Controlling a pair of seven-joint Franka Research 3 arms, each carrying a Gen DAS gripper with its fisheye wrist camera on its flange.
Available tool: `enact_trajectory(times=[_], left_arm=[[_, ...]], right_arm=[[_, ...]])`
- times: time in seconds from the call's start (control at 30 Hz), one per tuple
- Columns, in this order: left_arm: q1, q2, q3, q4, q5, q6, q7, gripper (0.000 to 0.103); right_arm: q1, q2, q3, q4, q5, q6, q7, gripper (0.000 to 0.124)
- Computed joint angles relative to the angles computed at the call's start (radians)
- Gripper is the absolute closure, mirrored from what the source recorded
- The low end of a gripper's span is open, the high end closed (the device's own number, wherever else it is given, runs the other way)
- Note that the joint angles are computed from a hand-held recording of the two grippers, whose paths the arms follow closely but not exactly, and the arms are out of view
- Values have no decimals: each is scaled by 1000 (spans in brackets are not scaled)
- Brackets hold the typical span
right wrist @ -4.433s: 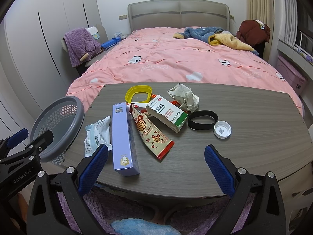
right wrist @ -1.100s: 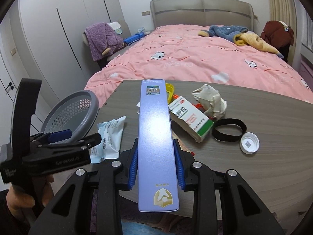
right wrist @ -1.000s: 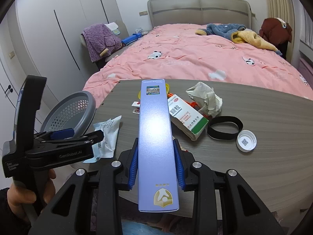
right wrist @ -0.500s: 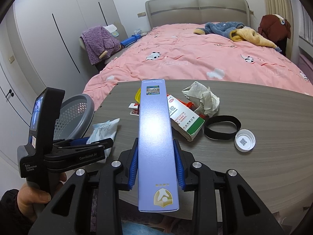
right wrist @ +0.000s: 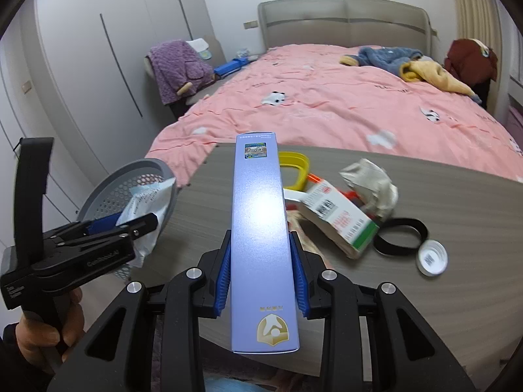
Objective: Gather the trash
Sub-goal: 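Grasp the white-blue wrapper packet with the left gripper while the right gripper holds the lavender box, then carry both items over the grey basket and open both grippers to drop them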
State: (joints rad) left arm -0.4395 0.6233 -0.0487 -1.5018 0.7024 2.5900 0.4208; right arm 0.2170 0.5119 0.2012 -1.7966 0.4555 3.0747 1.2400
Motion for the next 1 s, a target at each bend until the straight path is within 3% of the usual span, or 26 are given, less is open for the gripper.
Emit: enact_trajectory(times=[0.07,0.17,0.33,0.67,0.9,1.0], left_arm=[[-21,-51,45,-59,64,11,-68,51],[-20,-100,66,-117,140,-1,-142,51],[23,-149,60,-188,231,-55,-223,51],[140,-173,27,-273,223,-29,-255,51],[168,-165,29,-292,204,-12,-256,51],[176,-167,33,-302,202,3,-260,51]], right_arm=[[11,19,8,36,-10,-17,-7,92],[41,59,6,109,-32,-70,-14,92],[87,144,6,258,-53,-170,-23,92],[189,364,-23,636,-106,-400,1,92],[249,534,-58,927,-162,-558,61,92],[264,569,-67,990,-180,-588,71,92]])
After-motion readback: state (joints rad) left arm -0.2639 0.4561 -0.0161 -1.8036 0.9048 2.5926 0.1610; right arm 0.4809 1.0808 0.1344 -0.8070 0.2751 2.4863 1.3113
